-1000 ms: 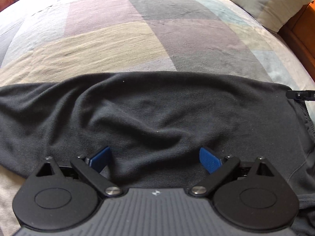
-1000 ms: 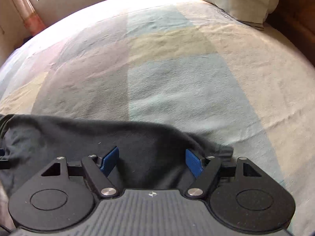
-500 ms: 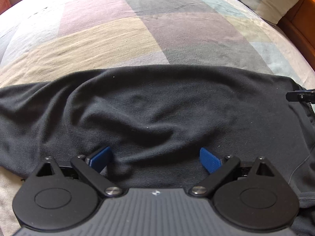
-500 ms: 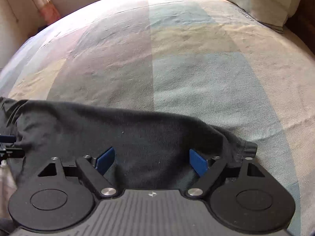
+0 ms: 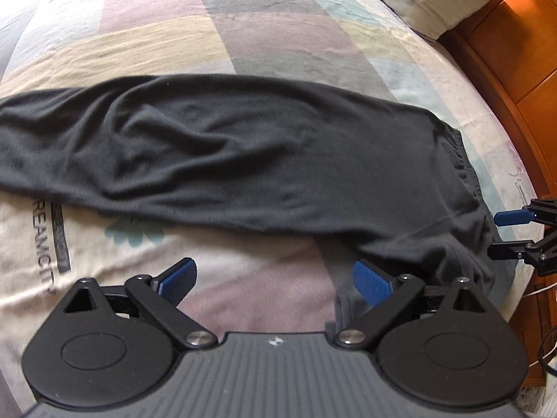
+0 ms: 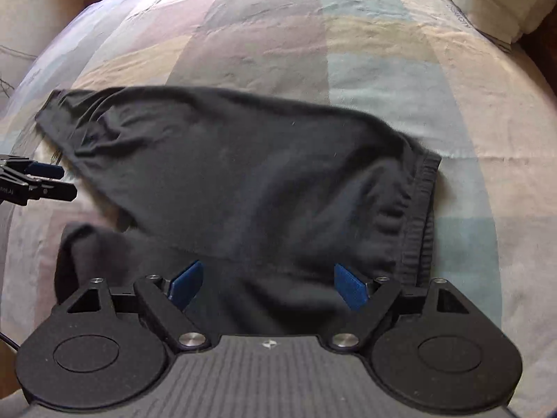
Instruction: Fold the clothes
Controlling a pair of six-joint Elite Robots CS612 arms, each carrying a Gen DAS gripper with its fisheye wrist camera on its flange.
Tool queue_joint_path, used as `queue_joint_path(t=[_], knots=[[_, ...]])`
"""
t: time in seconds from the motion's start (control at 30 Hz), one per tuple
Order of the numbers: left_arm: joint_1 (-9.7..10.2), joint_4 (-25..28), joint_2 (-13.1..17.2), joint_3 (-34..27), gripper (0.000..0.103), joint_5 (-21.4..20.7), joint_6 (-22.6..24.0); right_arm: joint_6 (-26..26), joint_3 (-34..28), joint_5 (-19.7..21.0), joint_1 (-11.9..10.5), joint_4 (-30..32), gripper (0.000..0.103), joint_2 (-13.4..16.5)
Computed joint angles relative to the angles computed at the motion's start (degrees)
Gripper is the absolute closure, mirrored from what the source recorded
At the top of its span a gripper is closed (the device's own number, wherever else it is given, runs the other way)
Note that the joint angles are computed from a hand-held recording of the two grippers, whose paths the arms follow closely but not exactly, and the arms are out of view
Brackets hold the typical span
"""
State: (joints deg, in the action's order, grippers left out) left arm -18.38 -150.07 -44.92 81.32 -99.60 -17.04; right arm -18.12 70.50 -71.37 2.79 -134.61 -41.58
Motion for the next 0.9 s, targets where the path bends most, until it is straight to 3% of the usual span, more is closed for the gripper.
queue_joint_path(t=[0.13,0.27,0.33,0.5,0.7,0.9], knots=[[-0.96,1.33,-3.26,4.5,0.007,-2.09,2.54,-5.92,4.28,2.16,0.23,3.48,0.015,-3.44],[-2.22,4.67,-5.1,6.97,0.007,-4.52,6.2,-11.77,5.79,2.85,1.59,5.6,0.015,-4.46],[-2.87,5.6,-5.12,7.39,0.007,-4.69,7.25,-14.11,5.93,1.36,2.59,5.11,0.015,-4.25],[-3.4,2.69,-2.96,6.1,0.008,-4.26,6.58,-17.24,4.72,-4.31,4.2,1.46,0.015,-2.52],[-2.5,-1.33,0.64,0.72,0.007,-2.32,8.46,-17.55,1.06,-4.52,3.37,0.61,0.015,-0.54],[-2.45,0.0,4.81,-6.06,0.007,1.33,11.31,-13.82,-2.78,-6.5,3.2,-1.19,0.015,2.28]])
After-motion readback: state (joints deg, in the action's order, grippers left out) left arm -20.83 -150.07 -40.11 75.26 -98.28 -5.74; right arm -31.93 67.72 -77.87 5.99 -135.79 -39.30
